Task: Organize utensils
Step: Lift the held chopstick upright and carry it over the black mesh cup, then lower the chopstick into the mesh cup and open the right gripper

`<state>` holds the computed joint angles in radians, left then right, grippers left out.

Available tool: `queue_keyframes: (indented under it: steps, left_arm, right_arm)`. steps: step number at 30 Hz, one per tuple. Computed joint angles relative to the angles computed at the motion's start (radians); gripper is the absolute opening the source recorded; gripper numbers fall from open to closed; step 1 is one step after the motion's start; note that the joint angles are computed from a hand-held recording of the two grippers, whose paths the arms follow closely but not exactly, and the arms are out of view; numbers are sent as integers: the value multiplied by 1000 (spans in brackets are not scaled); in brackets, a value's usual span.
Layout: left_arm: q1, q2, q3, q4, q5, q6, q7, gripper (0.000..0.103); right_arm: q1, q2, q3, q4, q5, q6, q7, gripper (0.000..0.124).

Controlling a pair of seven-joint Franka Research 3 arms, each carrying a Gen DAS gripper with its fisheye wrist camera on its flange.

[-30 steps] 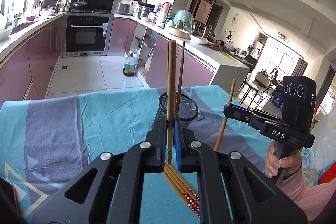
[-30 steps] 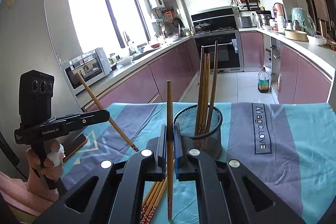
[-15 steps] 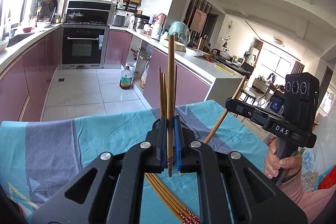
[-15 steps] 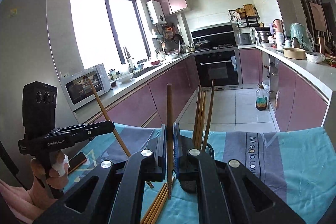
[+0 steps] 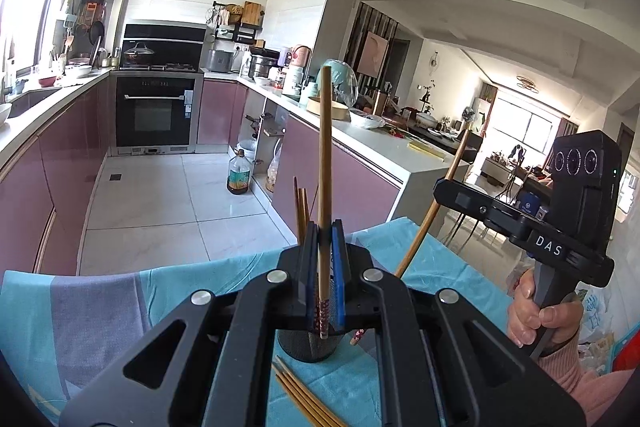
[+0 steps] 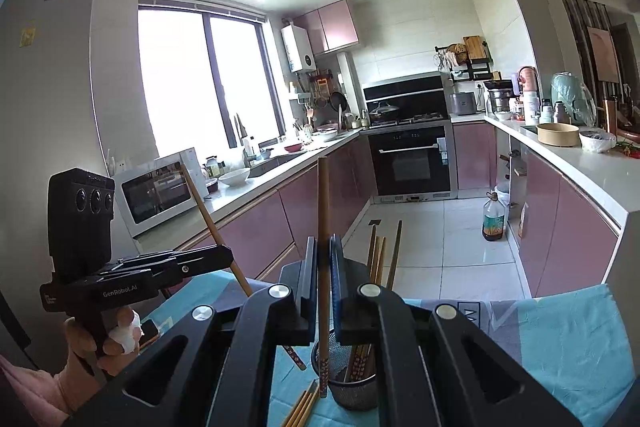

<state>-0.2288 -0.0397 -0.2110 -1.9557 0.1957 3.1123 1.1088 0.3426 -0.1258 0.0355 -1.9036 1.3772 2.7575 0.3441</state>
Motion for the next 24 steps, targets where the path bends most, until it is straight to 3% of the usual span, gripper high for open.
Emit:
queue_keyframes:
  steps: [10,24]
  left_arm:
    - [14,37,-6,37,139,-21,-125,8]
    - [-13,58,-25,50,-55,-149,66,8]
  right_arm:
    - [-4,65,23,61,-44,65,47,5]
    - [-31,140,49,81,-276,53,272,5]
